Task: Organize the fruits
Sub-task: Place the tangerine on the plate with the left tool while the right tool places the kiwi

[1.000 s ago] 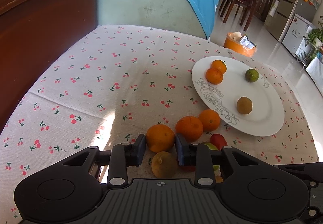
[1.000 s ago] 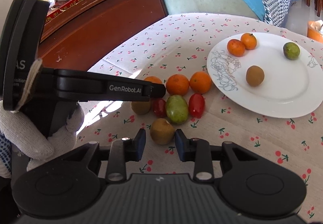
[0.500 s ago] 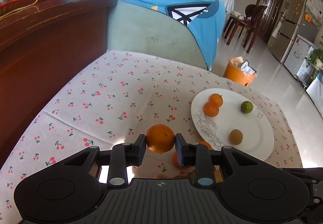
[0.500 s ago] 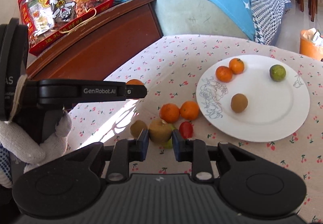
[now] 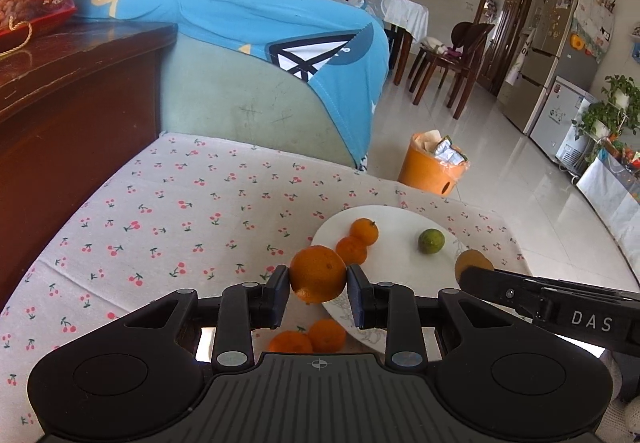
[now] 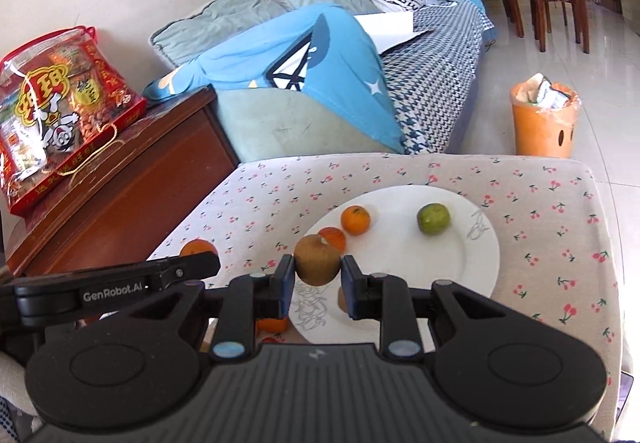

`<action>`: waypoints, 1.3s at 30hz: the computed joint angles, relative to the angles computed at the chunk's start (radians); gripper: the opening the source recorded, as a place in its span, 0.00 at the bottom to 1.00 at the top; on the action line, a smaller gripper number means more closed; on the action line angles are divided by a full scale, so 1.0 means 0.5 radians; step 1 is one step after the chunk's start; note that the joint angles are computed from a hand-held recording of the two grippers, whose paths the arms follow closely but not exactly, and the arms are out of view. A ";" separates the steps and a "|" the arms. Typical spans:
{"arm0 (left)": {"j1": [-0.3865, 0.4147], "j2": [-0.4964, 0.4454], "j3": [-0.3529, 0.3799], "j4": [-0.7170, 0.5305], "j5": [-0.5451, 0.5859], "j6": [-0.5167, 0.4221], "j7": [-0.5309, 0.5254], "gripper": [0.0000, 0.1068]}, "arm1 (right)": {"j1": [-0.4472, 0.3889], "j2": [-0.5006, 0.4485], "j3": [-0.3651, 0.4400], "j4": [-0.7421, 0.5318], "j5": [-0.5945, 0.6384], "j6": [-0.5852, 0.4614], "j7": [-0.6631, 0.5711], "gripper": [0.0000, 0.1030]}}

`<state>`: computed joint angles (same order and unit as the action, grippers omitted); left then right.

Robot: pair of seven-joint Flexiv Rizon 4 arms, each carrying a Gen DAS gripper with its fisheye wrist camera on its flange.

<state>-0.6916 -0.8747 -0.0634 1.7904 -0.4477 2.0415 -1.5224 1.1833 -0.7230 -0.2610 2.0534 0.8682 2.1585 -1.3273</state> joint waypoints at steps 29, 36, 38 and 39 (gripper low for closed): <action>-0.219 -0.279 0.277 -0.485 0.051 -0.469 -0.182 0.29 | 0.065 -0.125 -0.215 0.149 -0.235 -0.284 0.821 0.27; -0.380 -0.259 0.512 -0.481 0.010 -0.496 -0.292 0.47 | 0.099 -0.138 -0.264 0.211 -0.372 -0.224 0.988 0.27; -0.397 -0.237 0.543 -0.462 0.013 -0.502 -0.313 0.48 | 0.110 -0.142 -0.280 0.228 -0.416 -0.216 1.020 0.28; -0.409 -0.227 0.562 -0.453 0.013 -0.508 -0.322 0.48 | 0.120 -0.145 -0.290 0.235 -0.433 -0.215 1.032 0.28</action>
<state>-0.8960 -0.9883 0.2175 1.5639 -0.4411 1.7874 -1.6834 1.2434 -0.7957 -0.4061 2.1709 0.6519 2.0513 -0.8113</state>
